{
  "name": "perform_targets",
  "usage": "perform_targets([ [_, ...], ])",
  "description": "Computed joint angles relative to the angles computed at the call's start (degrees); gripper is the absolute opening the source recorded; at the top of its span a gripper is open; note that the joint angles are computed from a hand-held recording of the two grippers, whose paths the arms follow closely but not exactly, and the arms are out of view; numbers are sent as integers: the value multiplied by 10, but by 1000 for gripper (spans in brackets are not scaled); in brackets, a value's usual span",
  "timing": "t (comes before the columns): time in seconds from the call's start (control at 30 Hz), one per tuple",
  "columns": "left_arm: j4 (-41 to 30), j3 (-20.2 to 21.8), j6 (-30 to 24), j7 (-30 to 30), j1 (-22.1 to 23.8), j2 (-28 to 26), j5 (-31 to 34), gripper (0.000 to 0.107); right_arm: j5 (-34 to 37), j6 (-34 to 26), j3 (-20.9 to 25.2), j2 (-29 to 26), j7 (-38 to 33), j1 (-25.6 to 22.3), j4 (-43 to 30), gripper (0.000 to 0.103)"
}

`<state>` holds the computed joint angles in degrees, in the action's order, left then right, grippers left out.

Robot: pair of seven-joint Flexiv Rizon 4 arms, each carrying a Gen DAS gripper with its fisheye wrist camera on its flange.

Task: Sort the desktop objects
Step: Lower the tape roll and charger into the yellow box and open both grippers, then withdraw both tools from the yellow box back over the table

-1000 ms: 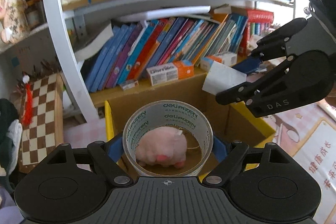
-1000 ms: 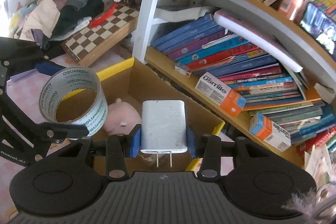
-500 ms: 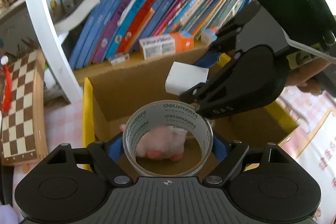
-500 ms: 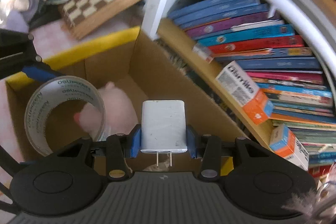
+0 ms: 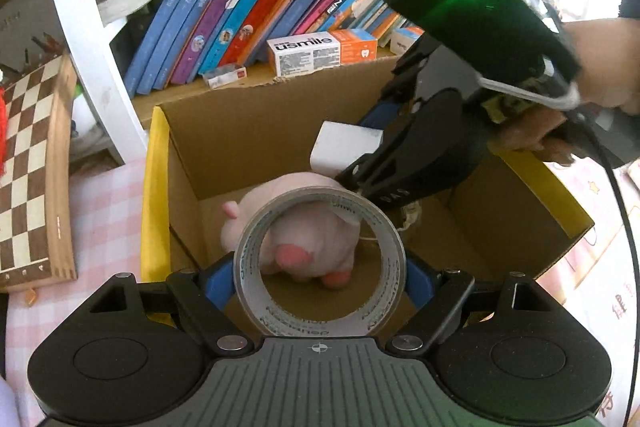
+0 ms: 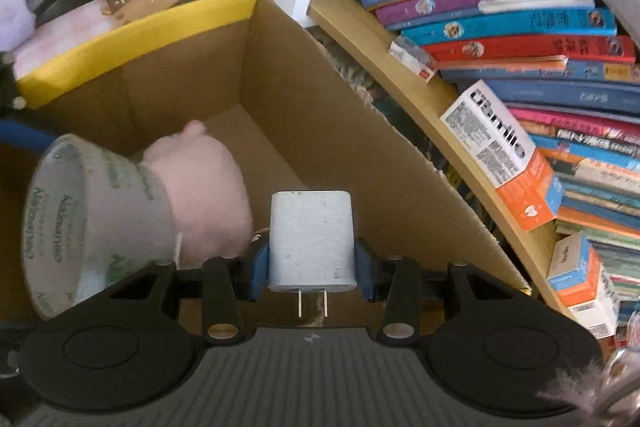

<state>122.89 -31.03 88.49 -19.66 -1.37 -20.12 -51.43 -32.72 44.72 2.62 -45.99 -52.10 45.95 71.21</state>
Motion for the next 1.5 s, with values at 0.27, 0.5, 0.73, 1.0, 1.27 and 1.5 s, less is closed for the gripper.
perform_targets([
  [0.27,-4,13,-4,-13,-11,-2,13,85,36,-44,14,-27,-43,-9,-51,41],
  [0.5,-8,24,-7,-32,-17,-2,31,85,48,-59,10,-32,-53,-6,-63,41],
  [0.73,-2,16,0,-49,-9,1,42,85,47,-55,7,-30,-46,-4,-59,43],
  [1.0,22,-55,37,-40,53,11,53,91,38,-22,2,-16,-23,-4,-34,66],
  [1.27,67,-217,86,-48,197,21,67,92,11,30,-6,23,36,-2,22,71],
  [1.5,107,-384,127,-98,352,13,129,92,-36,53,-19,63,111,10,70,83],
])
